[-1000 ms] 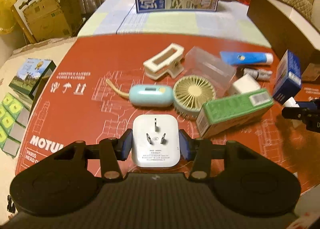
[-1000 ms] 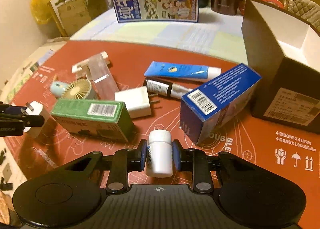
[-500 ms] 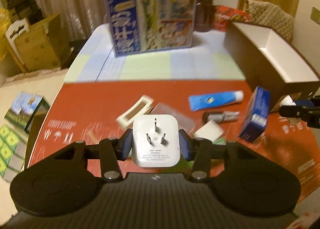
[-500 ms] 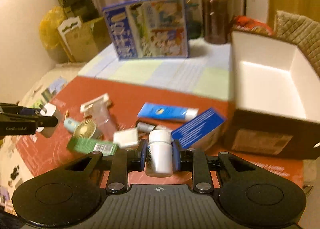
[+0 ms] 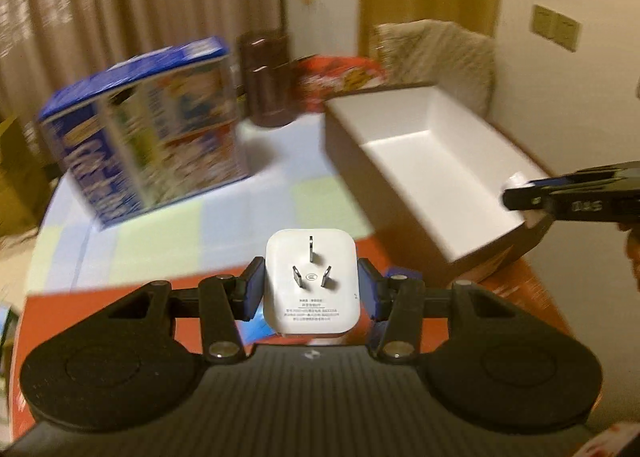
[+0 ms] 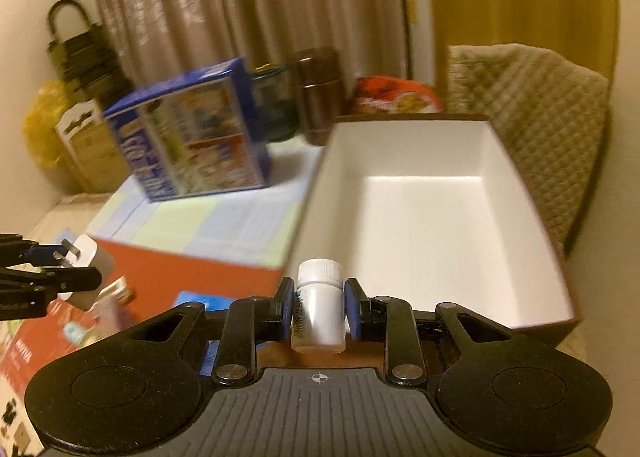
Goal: Organize rigid objects
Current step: 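Carry the plug with the left gripper while the right gripper carries the bottle into the brown box, then open the left gripper to drop the plug while the right gripper releases the bottle in the box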
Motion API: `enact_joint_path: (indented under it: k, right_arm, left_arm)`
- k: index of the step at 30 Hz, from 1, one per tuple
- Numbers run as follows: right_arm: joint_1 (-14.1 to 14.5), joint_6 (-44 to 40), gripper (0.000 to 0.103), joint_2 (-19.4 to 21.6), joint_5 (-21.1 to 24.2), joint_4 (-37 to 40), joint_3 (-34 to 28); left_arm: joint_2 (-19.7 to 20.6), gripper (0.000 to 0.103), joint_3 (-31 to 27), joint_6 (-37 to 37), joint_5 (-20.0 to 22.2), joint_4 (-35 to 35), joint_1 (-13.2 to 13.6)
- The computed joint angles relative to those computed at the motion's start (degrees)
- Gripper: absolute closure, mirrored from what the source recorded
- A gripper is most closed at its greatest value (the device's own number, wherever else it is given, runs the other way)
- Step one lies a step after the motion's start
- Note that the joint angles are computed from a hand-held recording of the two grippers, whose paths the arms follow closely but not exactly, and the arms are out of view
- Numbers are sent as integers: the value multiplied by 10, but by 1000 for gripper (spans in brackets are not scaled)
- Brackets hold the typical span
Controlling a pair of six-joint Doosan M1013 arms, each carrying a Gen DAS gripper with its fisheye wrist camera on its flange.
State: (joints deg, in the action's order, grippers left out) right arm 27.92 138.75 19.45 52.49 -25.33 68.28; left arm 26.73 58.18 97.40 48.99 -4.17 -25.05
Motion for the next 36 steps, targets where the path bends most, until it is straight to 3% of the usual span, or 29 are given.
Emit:
enact_joint_path:
  k: [8, 18, 22, 29, 36]
  right_arm:
    - [-48, -20, 79, -9, 16, 32, 8]
    - [-86, -99, 79, 12, 62, 112, -3]
    - [-89, -140, 79, 23, 92, 126, -10]
    - [-97, -161, 79, 27, 98, 145, -10]
    - [-103, -170, 79, 30, 93, 157, -11]
  left_arm:
    - [83, 59, -132, 52, 62, -75, -27]
    - [205, 59, -312, 25, 211, -87, -51]
    - [234, 59, -350, 18, 251, -85, -55]
    - [268, 59, -404, 11, 293, -77, -58]
    - [277, 60, -421, 24, 292, -75, -60]
